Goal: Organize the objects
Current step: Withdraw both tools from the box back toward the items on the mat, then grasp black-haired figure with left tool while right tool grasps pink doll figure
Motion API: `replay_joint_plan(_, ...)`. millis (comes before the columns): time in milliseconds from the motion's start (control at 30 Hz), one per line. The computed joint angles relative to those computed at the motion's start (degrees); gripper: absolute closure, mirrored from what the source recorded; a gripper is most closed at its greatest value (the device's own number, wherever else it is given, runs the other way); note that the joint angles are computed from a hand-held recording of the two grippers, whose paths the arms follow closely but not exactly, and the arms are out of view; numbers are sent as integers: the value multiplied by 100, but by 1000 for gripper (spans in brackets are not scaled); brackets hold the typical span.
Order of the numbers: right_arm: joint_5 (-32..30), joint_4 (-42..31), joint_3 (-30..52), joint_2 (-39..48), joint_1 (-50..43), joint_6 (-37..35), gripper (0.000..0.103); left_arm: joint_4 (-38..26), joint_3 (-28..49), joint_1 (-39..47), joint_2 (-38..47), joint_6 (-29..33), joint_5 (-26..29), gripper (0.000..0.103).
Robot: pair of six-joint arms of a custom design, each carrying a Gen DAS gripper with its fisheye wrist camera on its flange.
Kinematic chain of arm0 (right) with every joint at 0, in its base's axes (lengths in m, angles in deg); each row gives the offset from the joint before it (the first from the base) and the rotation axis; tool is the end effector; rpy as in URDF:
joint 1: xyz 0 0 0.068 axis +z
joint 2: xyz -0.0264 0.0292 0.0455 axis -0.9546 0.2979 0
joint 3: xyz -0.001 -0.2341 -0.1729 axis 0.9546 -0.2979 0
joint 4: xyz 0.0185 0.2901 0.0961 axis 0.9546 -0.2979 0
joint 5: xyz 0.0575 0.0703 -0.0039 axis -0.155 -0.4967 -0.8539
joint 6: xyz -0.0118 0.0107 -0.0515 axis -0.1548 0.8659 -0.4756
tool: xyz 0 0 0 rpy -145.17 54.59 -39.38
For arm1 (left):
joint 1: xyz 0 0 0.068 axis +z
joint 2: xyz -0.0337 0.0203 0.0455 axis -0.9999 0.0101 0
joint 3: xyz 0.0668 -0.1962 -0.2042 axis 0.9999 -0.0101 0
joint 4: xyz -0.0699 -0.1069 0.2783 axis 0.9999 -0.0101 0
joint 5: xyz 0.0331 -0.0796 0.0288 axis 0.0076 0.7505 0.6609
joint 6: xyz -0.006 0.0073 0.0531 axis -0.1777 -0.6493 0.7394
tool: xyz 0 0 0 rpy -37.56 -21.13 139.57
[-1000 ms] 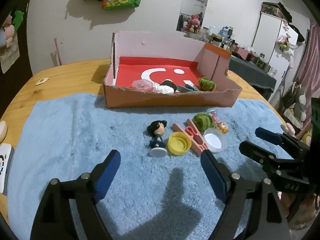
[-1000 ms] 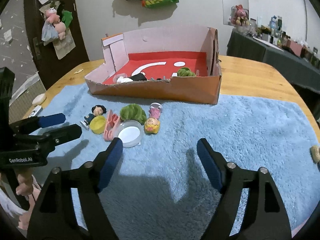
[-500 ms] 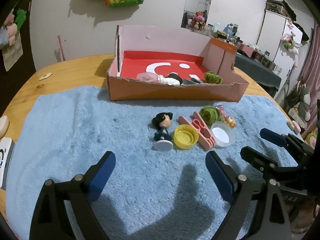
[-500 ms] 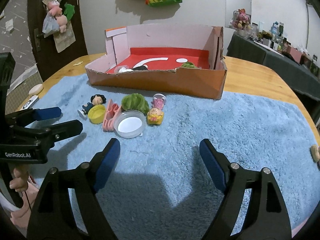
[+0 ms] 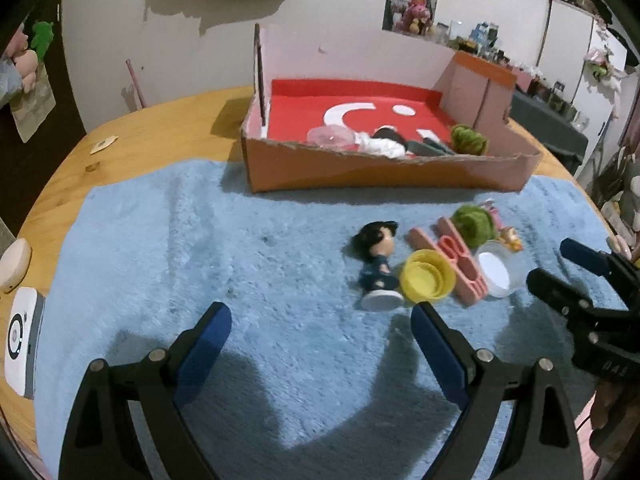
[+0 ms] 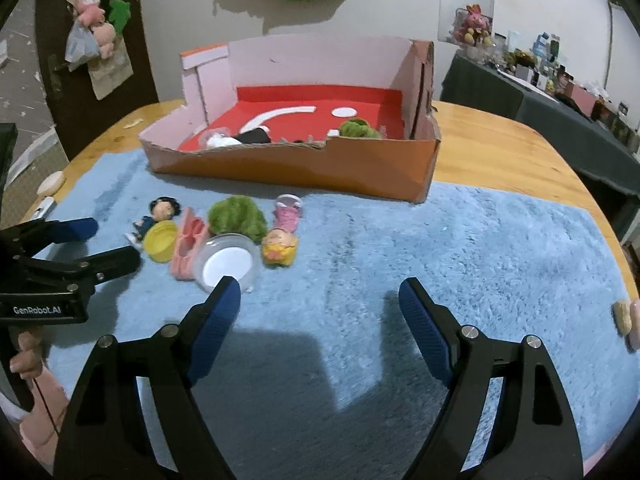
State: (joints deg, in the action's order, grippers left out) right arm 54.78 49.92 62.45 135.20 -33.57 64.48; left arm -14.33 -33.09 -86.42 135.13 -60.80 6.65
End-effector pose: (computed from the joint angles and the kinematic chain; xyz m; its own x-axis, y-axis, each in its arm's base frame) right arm 0.2394 0.1710 0.0679 -0.7004 -0.0413 -0.7126 0.0290 0.9959 -0.0862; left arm 0.2448 0.0148 0.0603 -0.7331 -0.2833 -0.6183 -0.2753 0.9549 -0.1112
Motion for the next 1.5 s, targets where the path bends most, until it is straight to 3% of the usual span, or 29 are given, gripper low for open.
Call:
replay_joint_plan(333, -314, -833, 619, 329, -385, -314, 22, -452, 369, 255, 185, 462, 172, 10)
replay_joint_plan(667, -357, -1135, 1134, 658, -431, -388, 22, -589, 543, 399, 224, 785, 169, 10)
replay_joint_plan(767, -233, -1198, 1228, 721, -426, -330, 22, -506, 539, 363, 246, 946, 168, 20)
replay_joint_plan(933, -178, -1211, 1158, 638, -592, -137, 22, -278, 471, 321, 263, 1084, 221, 25)
replay_joint_plan(1100, -442, -1069, 1101, 595, -726, -351, 22, -278, 593, 290, 382, 1249, 358, 36)
replay_joint_plan(1300, -487, -904, 1305, 799, -628, -763, 49, -291, 733, 388, 491, 1201, 648, 47)
replay_joint_plan(1367, -527, -736, 1300, 839, -622, -872, 66, -209, 742, 386, 538, 1159, 713, 55)
replay_joint_plan(1400, -617, -649, 1290, 856, -631, -939, 70, -164, 741, 376, 558, 1137, 727, 58)
replay_joint_plan(1467, -713, -497, 1242, 862, -618, -1004, 82, -17, 688, 344, 561, 1109, 740, 74)
replay_joint_plan(1500, -720, -467, 1225, 854, -605, -1018, 82, 49, 656, 329, 561, 1106, 760, 77)
